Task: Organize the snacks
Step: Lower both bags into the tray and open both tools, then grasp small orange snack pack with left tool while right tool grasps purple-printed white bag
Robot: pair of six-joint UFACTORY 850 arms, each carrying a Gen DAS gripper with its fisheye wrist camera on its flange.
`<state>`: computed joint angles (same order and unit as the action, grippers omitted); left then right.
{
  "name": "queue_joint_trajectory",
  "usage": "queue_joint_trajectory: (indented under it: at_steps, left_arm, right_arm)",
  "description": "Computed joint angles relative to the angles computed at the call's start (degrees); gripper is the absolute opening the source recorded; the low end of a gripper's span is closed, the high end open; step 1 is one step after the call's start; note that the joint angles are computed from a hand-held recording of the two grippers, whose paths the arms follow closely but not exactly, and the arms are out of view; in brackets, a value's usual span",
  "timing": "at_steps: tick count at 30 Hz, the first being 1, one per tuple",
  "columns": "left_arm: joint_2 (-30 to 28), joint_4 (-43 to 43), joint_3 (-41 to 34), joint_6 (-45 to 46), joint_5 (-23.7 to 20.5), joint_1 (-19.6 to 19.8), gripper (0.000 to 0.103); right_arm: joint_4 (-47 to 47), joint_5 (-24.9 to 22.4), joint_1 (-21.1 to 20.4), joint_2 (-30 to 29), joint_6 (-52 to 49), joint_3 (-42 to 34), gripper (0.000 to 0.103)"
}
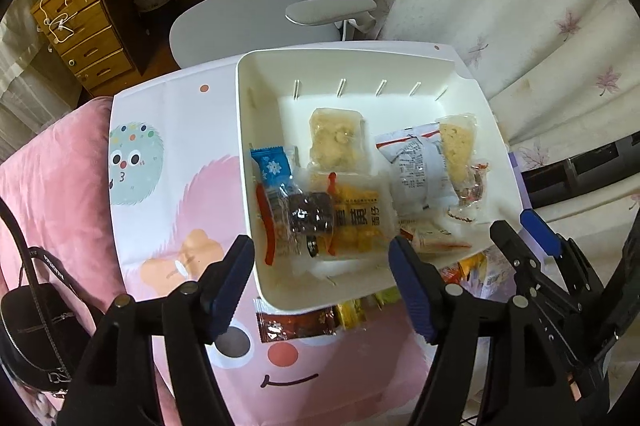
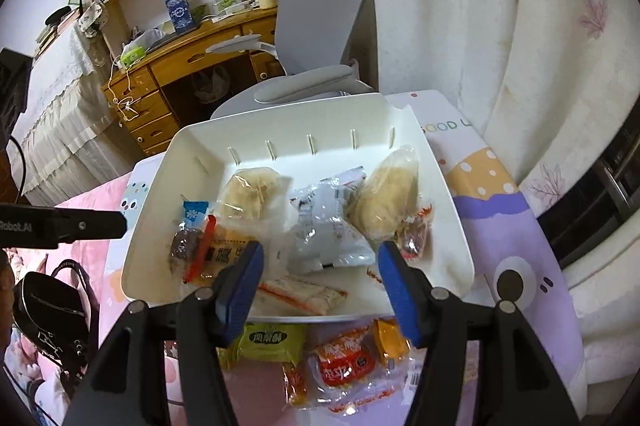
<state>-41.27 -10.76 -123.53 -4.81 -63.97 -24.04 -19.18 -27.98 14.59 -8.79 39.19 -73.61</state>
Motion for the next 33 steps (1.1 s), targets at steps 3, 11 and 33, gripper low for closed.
queue_joint_trajectory:
  at_steps: [3, 11, 33]
  left_arm:
    - [1.6, -0.79, 2.0, -0.14, 0.12, -0.02, 0.072]
    - [7.62, -2.68, 10.55, -0.29, 1.25, -0.72, 0.075]
    - [15.85, -7.39, 31.18, -3.67, 10.89, -5.78, 0.078]
  right_arm:
    - [-0.33, -0.12, -0.25, 1.22, 1.25, 1.05, 0.06]
    - [2.33, -1.63, -1.33, 5.46, 2.94, 5.27, 0.06]
    - [12.24, -2.98, -4.83, 13.31, -3.21, 18.19, 0.073]
